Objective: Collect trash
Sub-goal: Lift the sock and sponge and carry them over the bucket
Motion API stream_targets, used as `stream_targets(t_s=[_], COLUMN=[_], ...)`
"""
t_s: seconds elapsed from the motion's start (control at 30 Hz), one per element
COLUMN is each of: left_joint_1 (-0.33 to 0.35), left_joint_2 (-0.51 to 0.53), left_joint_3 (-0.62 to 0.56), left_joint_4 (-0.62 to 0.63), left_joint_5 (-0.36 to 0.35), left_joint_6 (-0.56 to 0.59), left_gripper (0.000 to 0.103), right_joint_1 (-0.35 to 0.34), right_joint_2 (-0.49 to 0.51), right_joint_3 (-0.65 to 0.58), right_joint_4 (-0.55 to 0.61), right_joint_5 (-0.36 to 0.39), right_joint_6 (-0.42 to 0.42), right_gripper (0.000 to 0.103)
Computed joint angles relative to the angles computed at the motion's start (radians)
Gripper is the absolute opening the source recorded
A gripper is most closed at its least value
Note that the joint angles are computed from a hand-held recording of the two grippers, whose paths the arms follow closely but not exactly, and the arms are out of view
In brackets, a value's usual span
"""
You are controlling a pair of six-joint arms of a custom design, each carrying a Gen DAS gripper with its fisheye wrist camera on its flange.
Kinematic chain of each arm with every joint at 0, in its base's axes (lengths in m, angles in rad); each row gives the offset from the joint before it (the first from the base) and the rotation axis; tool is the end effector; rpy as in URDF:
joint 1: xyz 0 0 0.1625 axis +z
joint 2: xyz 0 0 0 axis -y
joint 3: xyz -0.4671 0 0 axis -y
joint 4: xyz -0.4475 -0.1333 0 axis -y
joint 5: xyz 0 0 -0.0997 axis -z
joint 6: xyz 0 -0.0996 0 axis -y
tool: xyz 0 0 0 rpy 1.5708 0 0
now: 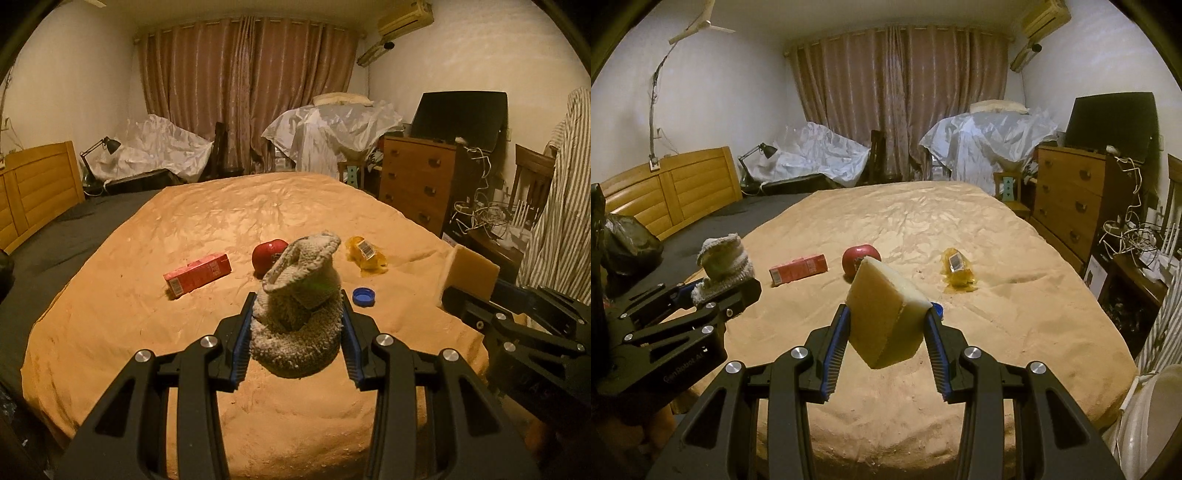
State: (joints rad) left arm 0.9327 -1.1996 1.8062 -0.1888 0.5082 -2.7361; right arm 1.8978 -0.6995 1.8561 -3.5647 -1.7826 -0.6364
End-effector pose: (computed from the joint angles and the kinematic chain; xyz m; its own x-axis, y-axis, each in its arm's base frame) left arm -0.1453 -0.5657 0.2319 -0.7009 -0.1944 -0.6863 0.5639 0.4381 -0.7000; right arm 0.3237 -0.6046 0.0624 -0.6571 -0.5104 0.5547 -0.7530 0.4111 -0.5138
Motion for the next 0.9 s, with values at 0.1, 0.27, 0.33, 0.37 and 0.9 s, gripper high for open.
stream_targets(t_s=[0.1, 0.27, 0.33, 0.37, 0.9], left_joint_1=[-0.002, -0.006, -0.005, -0.007, -0.04], left_joint_2=[0.005, 0.007, 0.004, 0.006, 0.118], left_joint_3=[-0.006, -0.004, -0.004, -0.006, -0.102], left_joint_4=[0.015, 0.028, 0.029, 0.028, 0.1], left_joint_5=[0.0, 0.001, 0.007, 0.008, 0.097], left_joint_6=[-0.013, -0.017, -0.008, -0.005, -0.006], left_gripper=[0.04, 0.04, 0.04, 0.04, 0.04], right_joint_1=[0.003, 0.005, 0.007, 0.007, -0.033], right_joint_2=[-0.003, -0.003, -0.007, -0.01, -0.179], right_joint_3=[0.004, 0.005, 0.01, 0.013, 0.134], right_joint_4=[-0.001, -0.004, -0.013, -0.016, -0.098], right_joint_5=[-0.002, -0.004, -0.008, -0.009, -0.092], right_joint_6=[0.002, 0.006, 0.009, 0.01, -0.012], right_gripper=[0.042, 0.042, 0.042, 0.042, 0.042])
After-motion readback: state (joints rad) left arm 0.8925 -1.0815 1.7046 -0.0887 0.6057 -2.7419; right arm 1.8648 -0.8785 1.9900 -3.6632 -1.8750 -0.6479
